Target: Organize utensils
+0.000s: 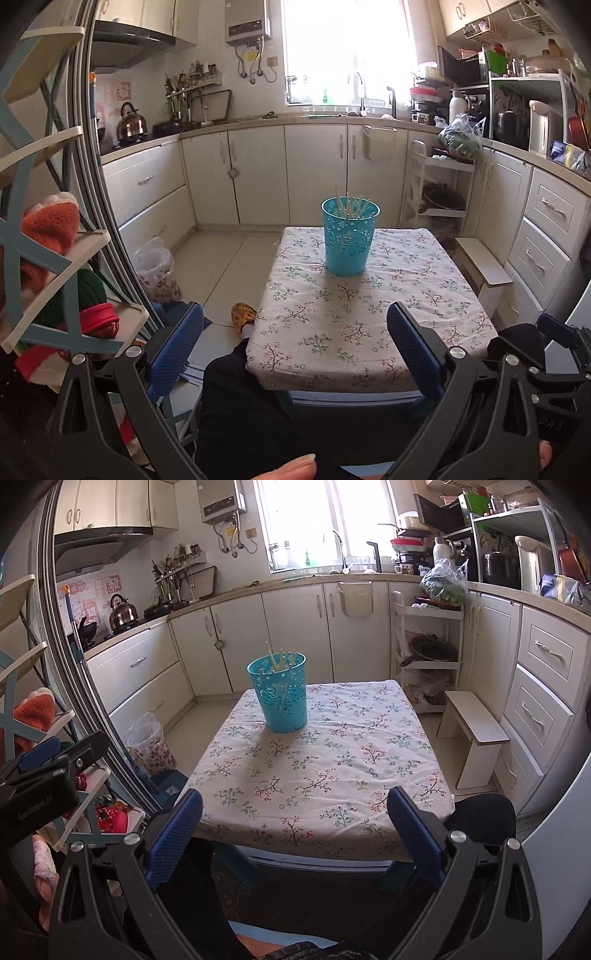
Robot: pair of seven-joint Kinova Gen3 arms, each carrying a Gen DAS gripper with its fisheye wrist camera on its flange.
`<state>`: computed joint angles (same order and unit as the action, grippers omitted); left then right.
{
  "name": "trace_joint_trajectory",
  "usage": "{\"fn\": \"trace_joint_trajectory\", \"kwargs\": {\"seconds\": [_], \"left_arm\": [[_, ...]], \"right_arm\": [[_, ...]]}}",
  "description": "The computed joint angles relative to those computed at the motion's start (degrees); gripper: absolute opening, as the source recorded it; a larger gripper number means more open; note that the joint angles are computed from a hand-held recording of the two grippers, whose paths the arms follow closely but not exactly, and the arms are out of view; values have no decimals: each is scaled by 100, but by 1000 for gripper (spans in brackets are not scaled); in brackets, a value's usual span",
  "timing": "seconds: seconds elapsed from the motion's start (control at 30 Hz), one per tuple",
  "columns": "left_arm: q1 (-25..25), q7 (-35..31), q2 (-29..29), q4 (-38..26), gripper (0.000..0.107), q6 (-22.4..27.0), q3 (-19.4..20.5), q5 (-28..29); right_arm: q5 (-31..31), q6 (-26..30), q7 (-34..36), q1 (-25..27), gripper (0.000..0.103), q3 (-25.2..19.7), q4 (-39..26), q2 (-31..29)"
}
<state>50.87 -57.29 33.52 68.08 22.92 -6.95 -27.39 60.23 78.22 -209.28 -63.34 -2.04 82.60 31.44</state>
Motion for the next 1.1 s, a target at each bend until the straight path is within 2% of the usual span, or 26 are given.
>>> {"fn": "trace_joint_trajectory", "kwargs": {"seconds": [0.07,0.23,0.33,0.87,1.1], "left_arm": [[-49,-39,-31,32,96,-30,62,50],[216,250,-64,86,96,-34,-260,-152],[267,347,-74,106,96,-34,-307,-279],[113,316,-82,61,96,99,-57,-332],[158,337,-117,122,96,56,-88,-369]], "right_arm": [[5,35,9,-24,96,-1,-29,19],[-16,6,25,-22,96,-3,-44,25],[2,28,62,-43,96,8,-80,45],[67,175,165,-151,96,48,-190,117],[148,311,164,-247,96,71,-256,169]]}}
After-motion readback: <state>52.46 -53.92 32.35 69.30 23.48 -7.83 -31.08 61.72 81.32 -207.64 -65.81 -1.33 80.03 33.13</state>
